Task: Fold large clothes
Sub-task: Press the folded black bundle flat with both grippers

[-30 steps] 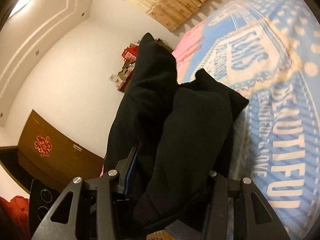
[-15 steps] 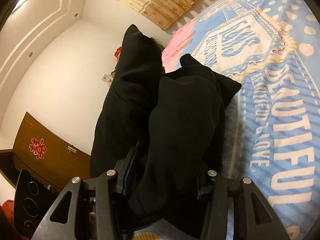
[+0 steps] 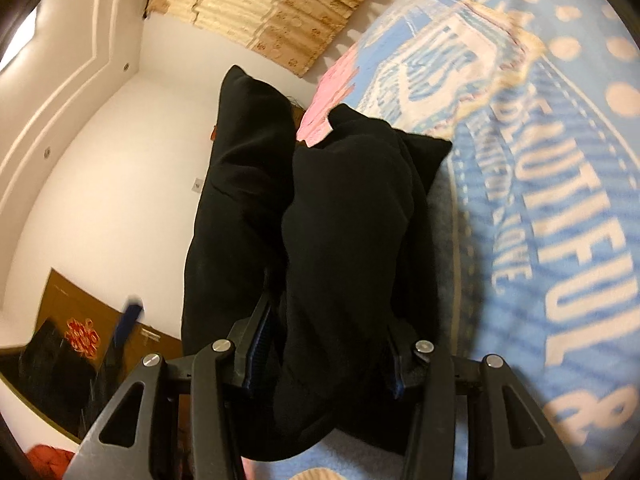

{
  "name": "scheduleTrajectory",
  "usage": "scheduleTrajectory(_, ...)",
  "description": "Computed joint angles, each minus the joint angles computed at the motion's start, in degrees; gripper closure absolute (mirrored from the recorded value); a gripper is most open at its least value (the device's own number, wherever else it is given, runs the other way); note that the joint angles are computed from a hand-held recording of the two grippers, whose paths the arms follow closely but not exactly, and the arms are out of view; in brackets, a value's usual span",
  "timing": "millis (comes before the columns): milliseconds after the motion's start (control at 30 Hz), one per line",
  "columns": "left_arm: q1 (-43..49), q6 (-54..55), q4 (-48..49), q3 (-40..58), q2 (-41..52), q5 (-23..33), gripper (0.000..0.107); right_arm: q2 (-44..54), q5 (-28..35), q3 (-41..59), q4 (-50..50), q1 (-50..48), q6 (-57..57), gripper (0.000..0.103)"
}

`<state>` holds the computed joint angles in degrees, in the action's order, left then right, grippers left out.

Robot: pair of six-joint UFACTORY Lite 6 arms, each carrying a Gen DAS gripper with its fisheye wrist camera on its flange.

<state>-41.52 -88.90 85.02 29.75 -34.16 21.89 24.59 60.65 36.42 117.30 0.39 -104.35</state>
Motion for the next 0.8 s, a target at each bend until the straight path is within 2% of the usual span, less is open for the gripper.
scheduleTrajectory(67, 7.63, -10.24, 11.99, 3.31, 6.09, 0.09, 0.018, -0.98, -0.24, -1.96, 0.11, -0.01, -0.99, 0.055)
scheduleTrajectory(133, 14.02, -21.87, 23.99, 7.9, 16.27, 0.01, 0.018, -2.82, -1.87, -3.93, 1.09, 0.53, -1.97, 0.056)
scheduleTrajectory(200, 16.88, -29.87, 29.44, 13.06, 27.42, 1.27, 0.02, -5.75, -3.52, -6.21, 1.45, 0.27, -2.52, 0.055)
scheduleTrajectory(267, 18.83, -35.06, 32.33, 17.55, 35.78, -3.55, 0.028, -12.25, -4.35, -9.95, -0.22, -2.02, -2.21, 0.053)
scheduleTrajectory(300, 17.99, -40.89, 36.66, 17.97, 38.04, -3.89, 0.034, -15.29, -4.44, -11.41, -1.95, -3.68, -1.26, 0.053)
scheduleTrajectory(333, 16.6, -44.66, 39.24, 17.35, 38.71, -1.83, 0.039, -20.6, -5.88, -13.32, -4.54, -6.0, 0.99, 0.052)
scheduleTrajectory(367, 14.41, -46.54, 39.76, 16.57, 39.64, 2.6, 0.039, -25.53, -7.94, -14.51, -7.05, -7.79, 3.59, 0.051)
scheduleTrajectory(400, 12.29, -47.03, 39.28, 16.68, 41.0, 5.5, 0.041, -29.48, -9.62, -14.79, -9.31, -8.89, 6.21, 0.045)
scheduleTrajectory(467, 10.55, -47.2, 40.57, 18.61, 43.62, 5.11, 0.053, -36.24, -12.05, -13.68, -11.9, -9.53, 9.8, 0.03)
scheduleTrajectory(500, 8.9, -44.34, 39.22, 19.91, 44.75, 5.74, 0.056, -37.89, -12.68, -12.3, -11.56, -8.76, 10.14, 0.02)
scheduleTrajectory(533, 8.33, -41.55, 38.11, 20.37, 44.87, 6.34, 0.059, -38.88, -14.09, -10.57, -10.84, -7.04, 10.71, 0.015)
scheduleTrajectory(600, 6.06, -33.22, 33.37, 22.16, 46.53, 10.05, 0.06, -36.66, -20.4, -3.71, -8.07, -2.02, 10.46, 0.014)
scheduleTrajectory(667, 4.68, -32.03, 32.7, 22.28, 47.59, 12.27, 0.06, -28.11, -26.9, 6.58, -6.81, 2.34, 11.26, 0.014)
scheduleTrajectory(700, 4.68, -33.55, 33.99, 22.5, 48.1, 11.6, 0.062, -23.43, -29.98, 11.7, -7.09, 4.23, 12.91, 0.014)
scheduleTrajectory(733, 4.24, -35.05, 35.69, 21.0, 47.38, 11.52, 0.069, -19.8, -31.09, 15.86, -9.07, 4.68, 15.47, 0.014)
scheduleTrajectory(800, 2.13, -31.6, 34.38, 21.15, 47.75, 13.58, 0.076, -8.46, -33.31, 27.85, -14.64, 6.57, 21.63, 0.014)
